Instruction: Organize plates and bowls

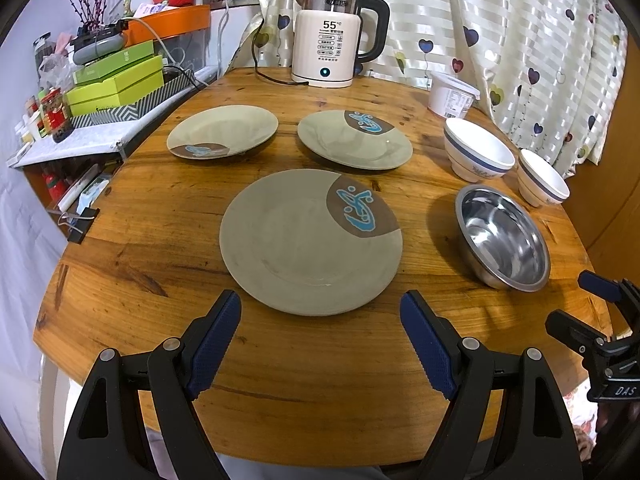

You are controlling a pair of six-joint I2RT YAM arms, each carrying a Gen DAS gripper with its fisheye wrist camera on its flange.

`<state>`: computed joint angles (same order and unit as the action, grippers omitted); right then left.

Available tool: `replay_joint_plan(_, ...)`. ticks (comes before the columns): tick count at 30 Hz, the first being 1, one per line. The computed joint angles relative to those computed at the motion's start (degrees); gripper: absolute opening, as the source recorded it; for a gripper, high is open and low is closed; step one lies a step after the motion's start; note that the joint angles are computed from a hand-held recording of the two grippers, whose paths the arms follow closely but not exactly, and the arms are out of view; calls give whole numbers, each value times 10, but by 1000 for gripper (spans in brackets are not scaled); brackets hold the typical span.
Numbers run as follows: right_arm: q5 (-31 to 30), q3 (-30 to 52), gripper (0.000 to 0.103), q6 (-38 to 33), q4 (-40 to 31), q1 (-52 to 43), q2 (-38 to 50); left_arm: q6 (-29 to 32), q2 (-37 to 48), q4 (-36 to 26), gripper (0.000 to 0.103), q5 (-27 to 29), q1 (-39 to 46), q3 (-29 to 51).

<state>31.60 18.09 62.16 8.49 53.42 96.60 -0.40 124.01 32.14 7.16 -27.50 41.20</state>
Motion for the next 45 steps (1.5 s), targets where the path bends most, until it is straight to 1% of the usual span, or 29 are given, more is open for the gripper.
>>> replay_joint_plan(14, -2, 11, 103, -11, -4, -3, 5, 8, 0, 7, 82, 16, 10, -1)
replay_joint_plan(29, -1, 31, 103, -53, -8, -17, -1, 7, 2, 10, 82, 35, 25, 5)
replay_joint_plan(32, -4, 34, 103, -71, -2, -24, -4, 2, 3, 7, 82, 36, 31, 11)
replay_joint_plan(35, -7, 39, 103, -93, 6, -36, -6, -3, 6, 5, 82, 51, 43, 17)
replay_joint_plan(40, -21, 65, 103, -152, 15, -62, -2, -6, 12, -7, 82, 61, 61, 37)
replay_joint_plan(45, -57, 100, 103, -221, 33, -94, 11, -4, 24, -32, 82, 63, 79, 70)
